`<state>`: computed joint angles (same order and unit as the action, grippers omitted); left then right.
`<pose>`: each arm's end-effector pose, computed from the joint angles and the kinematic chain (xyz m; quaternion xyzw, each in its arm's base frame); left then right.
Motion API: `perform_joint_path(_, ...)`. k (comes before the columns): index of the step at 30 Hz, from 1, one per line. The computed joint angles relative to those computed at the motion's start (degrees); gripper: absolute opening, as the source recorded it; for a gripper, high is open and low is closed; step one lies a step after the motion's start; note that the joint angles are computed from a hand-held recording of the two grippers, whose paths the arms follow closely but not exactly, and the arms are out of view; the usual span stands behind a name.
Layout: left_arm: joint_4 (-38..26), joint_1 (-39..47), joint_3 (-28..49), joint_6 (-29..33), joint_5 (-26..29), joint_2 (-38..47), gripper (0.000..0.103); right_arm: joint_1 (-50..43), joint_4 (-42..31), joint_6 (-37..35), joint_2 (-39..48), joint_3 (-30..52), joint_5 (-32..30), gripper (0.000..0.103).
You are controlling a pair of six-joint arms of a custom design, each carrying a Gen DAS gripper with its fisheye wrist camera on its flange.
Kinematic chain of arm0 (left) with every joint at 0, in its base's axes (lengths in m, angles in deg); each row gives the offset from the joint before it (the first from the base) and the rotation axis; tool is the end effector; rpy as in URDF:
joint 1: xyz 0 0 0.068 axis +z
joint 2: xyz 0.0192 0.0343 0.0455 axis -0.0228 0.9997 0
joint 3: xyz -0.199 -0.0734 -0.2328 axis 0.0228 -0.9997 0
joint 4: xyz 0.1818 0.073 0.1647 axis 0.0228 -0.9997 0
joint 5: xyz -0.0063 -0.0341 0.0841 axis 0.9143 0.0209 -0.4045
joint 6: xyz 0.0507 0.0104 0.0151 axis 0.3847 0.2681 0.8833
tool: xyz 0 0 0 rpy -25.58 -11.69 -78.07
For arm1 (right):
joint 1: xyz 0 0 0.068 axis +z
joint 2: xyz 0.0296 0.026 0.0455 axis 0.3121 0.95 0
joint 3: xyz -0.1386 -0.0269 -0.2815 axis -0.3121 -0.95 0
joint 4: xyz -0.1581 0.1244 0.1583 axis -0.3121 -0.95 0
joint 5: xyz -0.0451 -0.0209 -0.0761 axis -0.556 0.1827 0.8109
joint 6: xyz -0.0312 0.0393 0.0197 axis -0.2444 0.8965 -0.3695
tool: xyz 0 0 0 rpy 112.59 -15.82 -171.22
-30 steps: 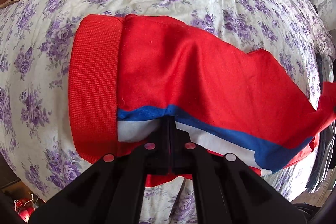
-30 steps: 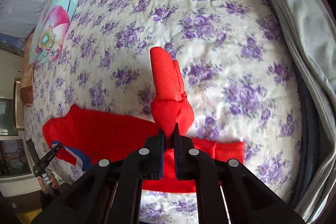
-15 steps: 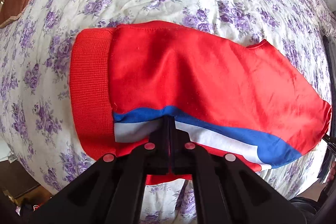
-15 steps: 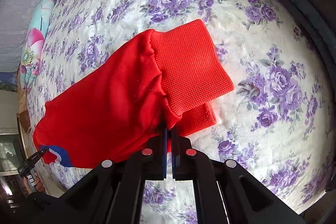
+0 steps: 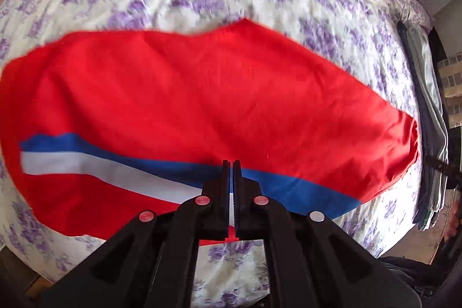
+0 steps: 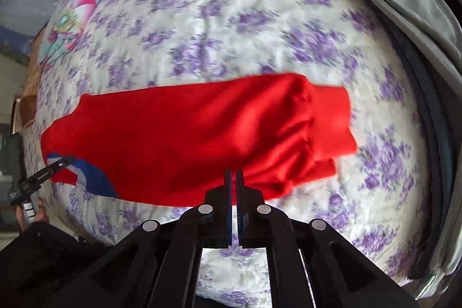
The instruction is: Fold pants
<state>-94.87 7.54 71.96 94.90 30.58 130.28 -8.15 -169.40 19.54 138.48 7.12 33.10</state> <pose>0.2131 0.0234 0.2392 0.0106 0.9904 -0.1294 0.0469 0.1652 -0.0696 0.3358 0.0119 0.9870 0.1207 0.1052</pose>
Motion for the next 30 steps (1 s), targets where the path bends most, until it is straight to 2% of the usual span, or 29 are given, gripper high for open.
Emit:
perform_joint_path(1,0.8,-0.6,-1.6,-0.9,-0.6,0.7,0.001,7.0,1.0,2.6,0.4,1.6,-0.8,0.021)
perform_joint_path(2,2.0,-0.6,-3.0,-1.6,-0.3,0.5,0.001,14.0,3.1,5.3,1.4,2.5,-1.6,0.051)
perform_joint_path(3,2.4,0.0,-3.7,-1.5,0.3,-0.4,0.001,20.8,6.0,7.6,2.7,3.3,-1.7,0.058)
perform_joint_path(5,1.6,1.2,-4.0,-0.5,1.3,-0.6,0.001,33.1,13.1,9.3,7.4,5.1,-1.4,0.058)
perform_joint_path(7,1.3,2.7,-4.2,0.2,2.3,-0.3,0.001,41.5,17.9,9.8,14.2,8.7,-1.5,0.057)
perform_joint_path(11,1.9,3.5,-5.4,1.1,2.2,-1.7,0.002,50.8,20.6,6.5,28.1,18.6,0.6,0.056)
perform_joint_path(15,1.7,3.3,-5.3,1.4,1.6,-1.9,0.002,53.3,16.9,2.4,37.7,25.1,4.2,0.052)
perform_joint_path(16,1.7,3.6,-5.1,1.5,1.7,-1.6,0.002,53.3,16.4,1.6,38.7,25.0,4.4,0.038)
perform_joint_path(17,1.8,3.8,-5.2,1.5,1.9,-1.6,0.002,52.9,15.0,1.3,40.1,25.5,3.5,0.018)
perform_joint_path(19,1.9,4.6,-5.3,1.4,2.5,-1.4,0.002,52.0,16.1,1.7,39.9,24.0,1.0,0.005)
perform_joint_path(21,1.1,5.7,-4.7,1.6,2.7,-1.4,0.002,51.6,17.4,4.1,38.7,23.9,1.0,0.004)
perform_joint_path(25,1.1,6.1,-3.7,2.5,-0.8,-2.3,0.002,51.7,17.4,7.4,39.6,26.3,3.5,0.003)
perform_joint_path(28,1.1,6.6,-2.9,3.0,-0.7,0.0,0.001,52.5,19.4,7.1,41.5,24.2,5.7,0.004)
perform_joint_path(30,1.1,6.7,-2.8,4.3,-1.0,0.1,0.001,52.5,21.3,8.8,40.7,22.7,5.0,0.006)
